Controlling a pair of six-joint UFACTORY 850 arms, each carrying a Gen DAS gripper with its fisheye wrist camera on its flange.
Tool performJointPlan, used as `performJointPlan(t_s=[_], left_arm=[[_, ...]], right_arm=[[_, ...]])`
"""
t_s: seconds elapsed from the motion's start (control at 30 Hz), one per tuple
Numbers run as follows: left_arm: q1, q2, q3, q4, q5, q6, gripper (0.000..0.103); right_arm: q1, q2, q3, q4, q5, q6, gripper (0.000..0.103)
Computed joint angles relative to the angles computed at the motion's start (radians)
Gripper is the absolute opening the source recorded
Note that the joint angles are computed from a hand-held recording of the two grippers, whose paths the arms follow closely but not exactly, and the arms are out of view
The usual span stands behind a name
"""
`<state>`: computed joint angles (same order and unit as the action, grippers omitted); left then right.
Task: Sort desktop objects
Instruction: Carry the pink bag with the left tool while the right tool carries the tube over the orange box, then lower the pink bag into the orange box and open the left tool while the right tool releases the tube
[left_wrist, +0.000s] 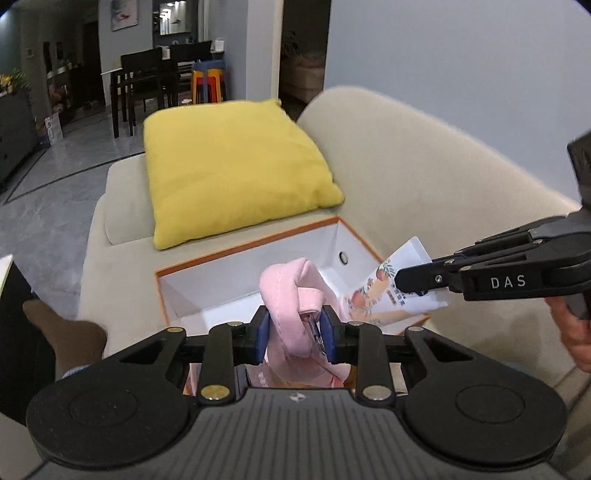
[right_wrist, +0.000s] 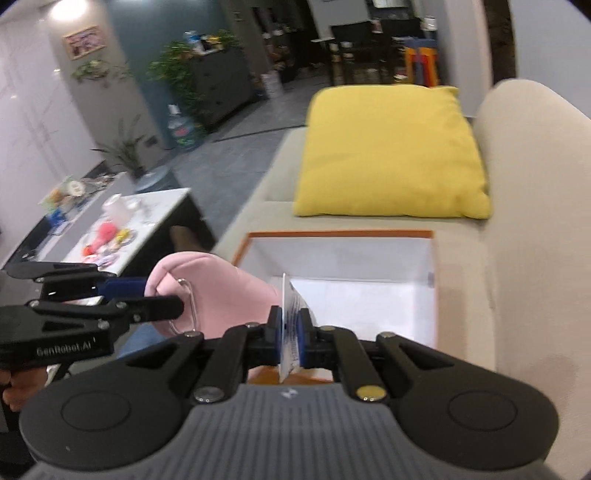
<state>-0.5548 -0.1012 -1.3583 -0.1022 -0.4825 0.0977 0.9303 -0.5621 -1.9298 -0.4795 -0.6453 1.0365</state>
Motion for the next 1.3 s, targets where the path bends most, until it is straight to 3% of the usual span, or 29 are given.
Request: performJointPlan(t_s=[0.13,0.23,0.43,0.53,0.63,1.07,1.3], left_arm=[[-0.027,-0.069,-0.024,0.157,0.033,-0.119,0.032],[-0.016,-0.113,-0.067,0.081,0.021,-0.068,0.031],[-0.024,-0.167,-0.107,0.105,0.044,-0.066,0.030],[-0.022,-0.192,-0.121,0.015,0.002,0.010,0.029],[-0.040,-0.206,-0.104,0.110,-0.002,-0.053,0.029],[-0.032,-0.253,-0.112,-0.128,-0.142,0.223,0.029],[-0.002,-0.264,-0.109,-0.215,-0.169,0.239,0.032]], right_arm=[[-0.046,-0.056,-0.047,0.144,-0.036,-0.100,0.008],[-0.068,-0.083,-0.063,0.214,-0.064,-0.150,0.008],[-0.092,-0.138,-0.133,0.262,-0.097,-0.209,0.008],[-0.101,-0.159,-0.156,0.280,-0.115,-0.228,0.008],[-0.106,-0.182,-0.173,0.309,-0.137,-0.241,0.008],[-0.143,-0.266,-0.246,0.539,-0.219,-0.326,0.010],[-0.150,-0.287,-0.261,0.606,-0.207,-0.336,0.015]])
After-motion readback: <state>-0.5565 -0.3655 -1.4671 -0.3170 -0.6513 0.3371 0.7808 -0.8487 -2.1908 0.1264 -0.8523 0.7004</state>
